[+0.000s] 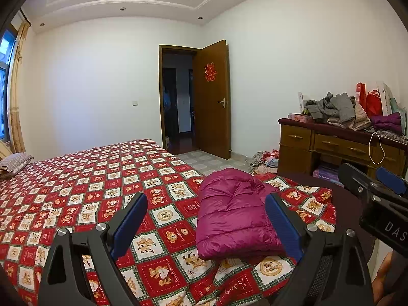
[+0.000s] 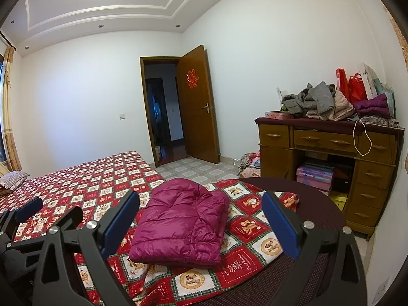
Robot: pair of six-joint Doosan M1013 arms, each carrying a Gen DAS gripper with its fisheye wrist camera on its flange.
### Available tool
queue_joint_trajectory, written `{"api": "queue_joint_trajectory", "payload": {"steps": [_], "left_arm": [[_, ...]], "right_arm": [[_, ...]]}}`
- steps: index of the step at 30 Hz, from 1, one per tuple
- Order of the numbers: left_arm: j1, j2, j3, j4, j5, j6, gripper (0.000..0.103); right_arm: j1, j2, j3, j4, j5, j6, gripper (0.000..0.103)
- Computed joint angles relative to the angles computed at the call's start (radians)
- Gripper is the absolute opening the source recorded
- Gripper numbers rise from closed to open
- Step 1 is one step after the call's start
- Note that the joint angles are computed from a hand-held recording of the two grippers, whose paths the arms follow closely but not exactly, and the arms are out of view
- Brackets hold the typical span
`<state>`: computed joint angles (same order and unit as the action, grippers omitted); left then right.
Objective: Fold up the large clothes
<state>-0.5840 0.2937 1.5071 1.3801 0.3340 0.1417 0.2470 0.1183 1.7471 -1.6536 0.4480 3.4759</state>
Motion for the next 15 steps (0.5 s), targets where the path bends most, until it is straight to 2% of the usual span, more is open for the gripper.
{"api": "queue_joint_trajectory", "payload": {"steps": [15], "left_arm": [[-0.008,0.013,-0.015,0.036,0.034,-0.036,0.094]], "right_arm": [[-0.003,0.002,-0.002,-0.007,-0.002,0.003,0.098]]}}
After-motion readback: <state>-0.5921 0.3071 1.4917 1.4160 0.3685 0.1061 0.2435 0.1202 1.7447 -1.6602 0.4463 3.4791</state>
